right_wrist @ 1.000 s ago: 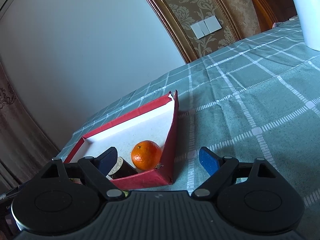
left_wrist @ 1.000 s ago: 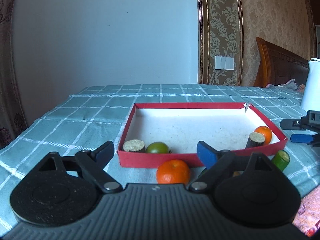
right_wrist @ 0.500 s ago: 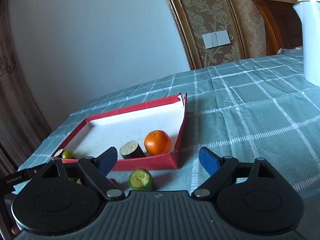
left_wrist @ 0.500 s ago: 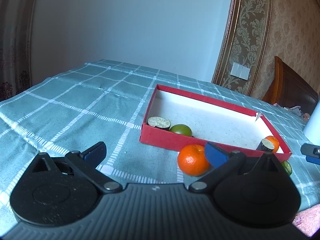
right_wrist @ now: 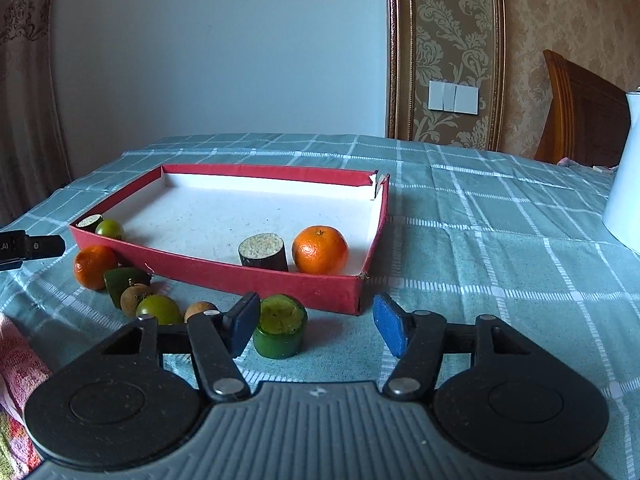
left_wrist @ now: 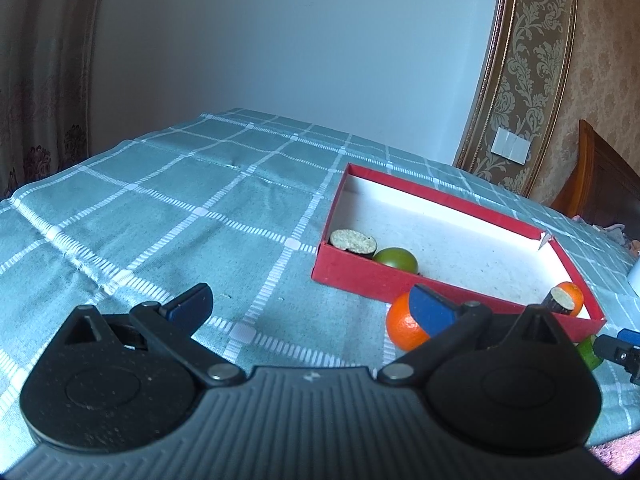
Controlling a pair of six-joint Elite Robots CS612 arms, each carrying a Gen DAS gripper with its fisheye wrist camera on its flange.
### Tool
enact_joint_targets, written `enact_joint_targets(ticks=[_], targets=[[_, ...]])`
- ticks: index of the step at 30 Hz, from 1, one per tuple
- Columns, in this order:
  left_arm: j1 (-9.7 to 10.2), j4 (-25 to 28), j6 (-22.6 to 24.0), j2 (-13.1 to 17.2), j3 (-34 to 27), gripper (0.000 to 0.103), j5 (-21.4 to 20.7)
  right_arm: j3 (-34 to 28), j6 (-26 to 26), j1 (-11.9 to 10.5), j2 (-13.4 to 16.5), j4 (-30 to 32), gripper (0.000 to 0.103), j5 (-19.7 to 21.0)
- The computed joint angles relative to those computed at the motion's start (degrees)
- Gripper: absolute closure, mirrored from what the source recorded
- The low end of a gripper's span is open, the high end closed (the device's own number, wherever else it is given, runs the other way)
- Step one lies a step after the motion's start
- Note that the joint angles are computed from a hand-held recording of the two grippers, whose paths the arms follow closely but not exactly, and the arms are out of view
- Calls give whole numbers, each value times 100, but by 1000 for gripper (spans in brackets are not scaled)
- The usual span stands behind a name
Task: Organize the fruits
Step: 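Close the right gripper around the green cucumber piece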
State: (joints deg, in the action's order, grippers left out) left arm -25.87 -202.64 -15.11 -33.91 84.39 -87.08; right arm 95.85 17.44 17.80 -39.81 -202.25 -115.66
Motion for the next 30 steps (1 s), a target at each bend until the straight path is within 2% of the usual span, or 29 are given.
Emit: enact_joint_targets(ticks=[8, 10, 14, 16, 21, 24, 30], targets=[[-2, -50, -63, 2, 6, 0, 35, 19, -186, 7, 52, -256, 41, 284], [1, -66, -86, 0, 14, 0, 40, -34, -282, 37, 72, -163, 46, 246], [8, -117, -151, 2, 23, 0, 40, -92, -281, 44, 77, 0, 52, 234], [11, -119, -156, 4, 20, 0, 30, -102, -212, 34, 65, 118, 58, 233], [12, -120, -157, 7, 16, 0, 26, -105, -42, 9, 31, 344, 63, 284], [11, -121, -177, 11, 9, 0, 36, -122, -138, 18, 41, 353, 71, 311], [14, -139, -209, 16, 8, 0, 40, -197, -337, 84, 78, 417, 72, 116]])
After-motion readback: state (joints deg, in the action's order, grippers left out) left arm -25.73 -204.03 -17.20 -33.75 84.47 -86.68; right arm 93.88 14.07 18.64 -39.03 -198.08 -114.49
